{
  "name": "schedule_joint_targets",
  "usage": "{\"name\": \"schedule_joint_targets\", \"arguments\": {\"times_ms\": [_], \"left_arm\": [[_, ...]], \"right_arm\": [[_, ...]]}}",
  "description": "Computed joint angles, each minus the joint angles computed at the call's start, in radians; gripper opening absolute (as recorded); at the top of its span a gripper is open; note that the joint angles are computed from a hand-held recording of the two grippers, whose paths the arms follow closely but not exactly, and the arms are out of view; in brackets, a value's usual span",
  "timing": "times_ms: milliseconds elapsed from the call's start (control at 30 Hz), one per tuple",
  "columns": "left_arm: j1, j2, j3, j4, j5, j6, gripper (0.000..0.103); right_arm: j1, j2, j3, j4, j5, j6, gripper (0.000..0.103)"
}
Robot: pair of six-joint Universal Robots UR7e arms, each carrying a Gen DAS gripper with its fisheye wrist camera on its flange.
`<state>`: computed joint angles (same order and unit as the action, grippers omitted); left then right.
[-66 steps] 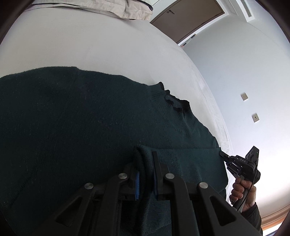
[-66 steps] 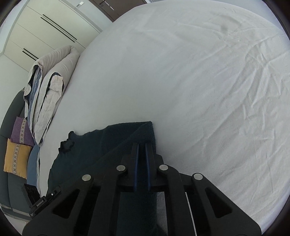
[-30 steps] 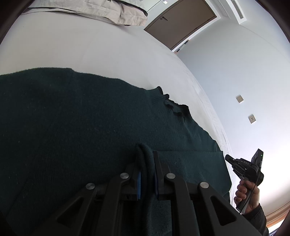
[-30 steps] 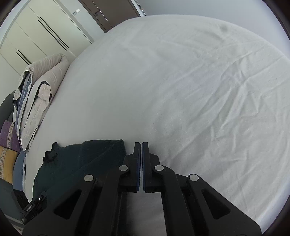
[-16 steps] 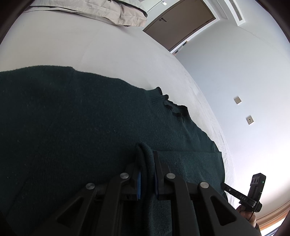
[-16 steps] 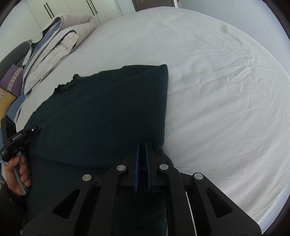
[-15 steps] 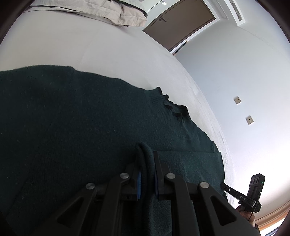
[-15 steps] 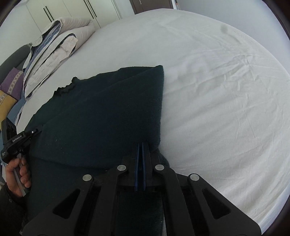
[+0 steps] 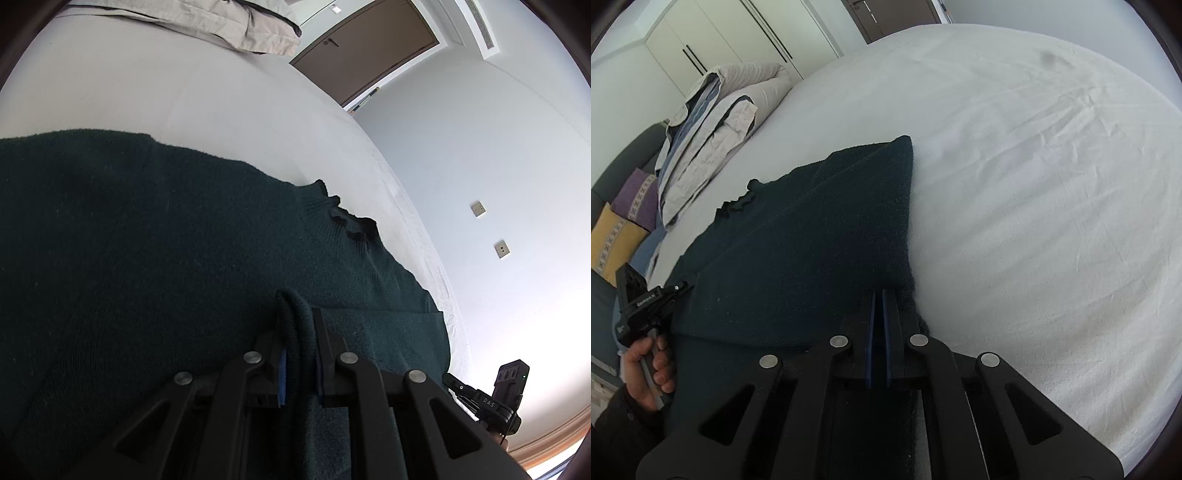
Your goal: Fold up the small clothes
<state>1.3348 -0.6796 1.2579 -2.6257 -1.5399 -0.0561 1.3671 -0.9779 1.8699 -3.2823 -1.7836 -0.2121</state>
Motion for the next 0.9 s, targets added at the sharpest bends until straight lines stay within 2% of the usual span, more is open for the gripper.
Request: {"name": "schedule_joint_targets", "arguments": {"times_ms": [33, 100, 133, 167, 233, 267, 300, 367, 400, 433, 500, 633, 700, 800, 900], "left_arm": [[-0.004, -0.011, 0.007, -0.002, 0.012, -0.006, 0.018], [-0.016, -0.055, 0.064, -0.073, 0.06, -0.02, 0.039], [-0.019, -0.087, 0.106, -0.128, 0.072, -0.036, 0.058], [-0.019, -0.122, 0.149, -0.181, 0.077, -0.05, 0.069], [-0.014, -0.2, 0.24, -0.278, 0.088, -0.065, 0.075], [-0.009, -0.24, 0.283, -0.312, 0.095, -0.078, 0.075], [0.004, -0.287, 0.331, -0.35, 0.096, -0.097, 0.075], [0.03, -0.373, 0.419, -0.419, 0.12, -0.15, 0.075], [0.048, -0.419, 0.465, -0.461, 0.137, -0.185, 0.075], [0.066, -0.459, 0.502, -0.5, 0.155, -0.218, 0.075], [0.105, -0.534, 0.573, -0.588, 0.216, -0.3, 0.075], [0.19, -0.614, 0.624, -0.674, 0.311, -0.469, 0.075], [0.245, -0.611, 0.603, -0.681, 0.269, -0.54, 0.075], [0.306, -0.569, 0.546, -0.697, 0.177, -0.614, 0.07], [0.307, -0.532, 0.475, -0.659, 0.18, -0.616, 0.068]], "right_arm": [[0.022, -0.003, 0.001, -0.003, -0.051, 0.0, 0.002], [0.076, 0.003, 0.013, -0.067, -0.142, -0.049, 0.006], [0.1, 0.005, 0.029, -0.127, -0.154, -0.096, 0.006], [0.127, 0.011, 0.041, -0.192, -0.169, -0.143, 0.006], [0.184, 0.036, 0.05, -0.306, -0.212, -0.229, 0.008], [0.211, 0.049, 0.048, -0.341, -0.232, -0.261, 0.009], [0.239, 0.065, 0.037, -0.361, -0.255, -0.289, 0.017], [0.284, 0.094, 0.021, -0.388, -0.271, -0.313, 0.049], [0.301, 0.108, 0.018, -0.413, -0.248, -0.311, 0.076], [0.31, 0.116, 0.027, -0.445, -0.199, -0.298, 0.087], [0.322, 0.125, 0.032, -0.431, -0.104, -0.226, 0.089], [0.335, 0.136, 0.0, -0.219, 0.022, -0.055, 0.089], [0.341, 0.155, -0.016, -0.158, 0.056, 0.004, 0.089], [0.352, 0.18, -0.023, -0.134, 0.078, 0.037, 0.089], [0.358, 0.191, -0.009, -0.145, 0.087, 0.077, 0.089]]}}
